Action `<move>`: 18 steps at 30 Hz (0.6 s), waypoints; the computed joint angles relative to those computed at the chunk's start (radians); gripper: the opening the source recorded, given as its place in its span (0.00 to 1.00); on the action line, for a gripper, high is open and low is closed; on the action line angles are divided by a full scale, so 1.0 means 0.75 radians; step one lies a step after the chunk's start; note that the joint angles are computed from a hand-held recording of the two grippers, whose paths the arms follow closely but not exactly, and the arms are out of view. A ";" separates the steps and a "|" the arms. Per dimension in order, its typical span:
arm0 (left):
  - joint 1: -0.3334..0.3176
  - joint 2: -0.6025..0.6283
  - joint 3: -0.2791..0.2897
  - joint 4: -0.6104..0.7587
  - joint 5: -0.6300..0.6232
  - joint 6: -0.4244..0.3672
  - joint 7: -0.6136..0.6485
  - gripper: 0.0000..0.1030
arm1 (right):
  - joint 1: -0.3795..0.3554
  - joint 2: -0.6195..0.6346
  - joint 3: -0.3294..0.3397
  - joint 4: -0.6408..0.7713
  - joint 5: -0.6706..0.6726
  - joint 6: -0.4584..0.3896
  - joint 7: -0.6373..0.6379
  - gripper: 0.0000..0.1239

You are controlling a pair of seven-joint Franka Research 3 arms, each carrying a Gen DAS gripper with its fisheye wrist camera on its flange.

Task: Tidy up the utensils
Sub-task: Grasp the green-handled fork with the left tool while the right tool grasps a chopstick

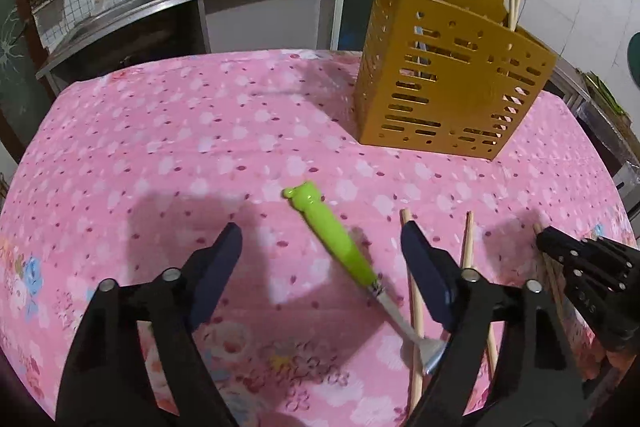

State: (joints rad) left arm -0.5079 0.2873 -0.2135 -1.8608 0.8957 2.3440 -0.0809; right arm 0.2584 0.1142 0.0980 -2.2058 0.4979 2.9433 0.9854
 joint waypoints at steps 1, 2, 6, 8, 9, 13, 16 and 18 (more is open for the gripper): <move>0.007 0.009 -0.001 0.010 -0.017 0.001 0.018 0.71 | -0.004 -0.002 0.000 0.001 0.008 -0.003 -0.006 0.05; 0.017 0.019 -0.001 0.020 -0.039 0.012 0.039 0.66 | -0.007 -0.003 0.001 0.003 0.018 -0.007 -0.011 0.05; 0.053 0.057 0.000 0.049 -0.152 0.072 0.125 0.42 | -0.026 0.005 0.000 0.040 0.076 -0.085 -0.030 0.05; 0.071 0.079 -0.001 0.062 -0.222 0.094 0.177 0.35 | -0.027 0.011 -0.004 0.056 0.088 -0.118 -0.019 0.05; 0.067 0.083 0.006 0.065 -0.229 0.092 0.183 0.35 | -0.025 0.017 -0.009 0.070 0.077 -0.147 0.001 0.05; 0.049 0.108 0.026 0.100 -0.235 0.066 0.208 0.35 | -0.006 0.034 -0.027 0.090 -0.012 -0.164 0.090 0.05; 0.052 0.118 0.030 0.116 -0.256 0.065 0.243 0.35 | -0.008 0.048 -0.029 0.113 -0.041 -0.194 0.133 0.05; 0.052 0.118 0.038 0.115 -0.257 0.073 0.244 0.29 | -0.015 0.054 -0.026 0.126 -0.030 -0.212 0.142 0.05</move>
State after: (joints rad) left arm -0.4687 0.3759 -0.1849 -1.7745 0.7029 2.3988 0.1018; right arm 0.2468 0.1545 0.0787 -2.1114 0.4755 2.7846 1.0916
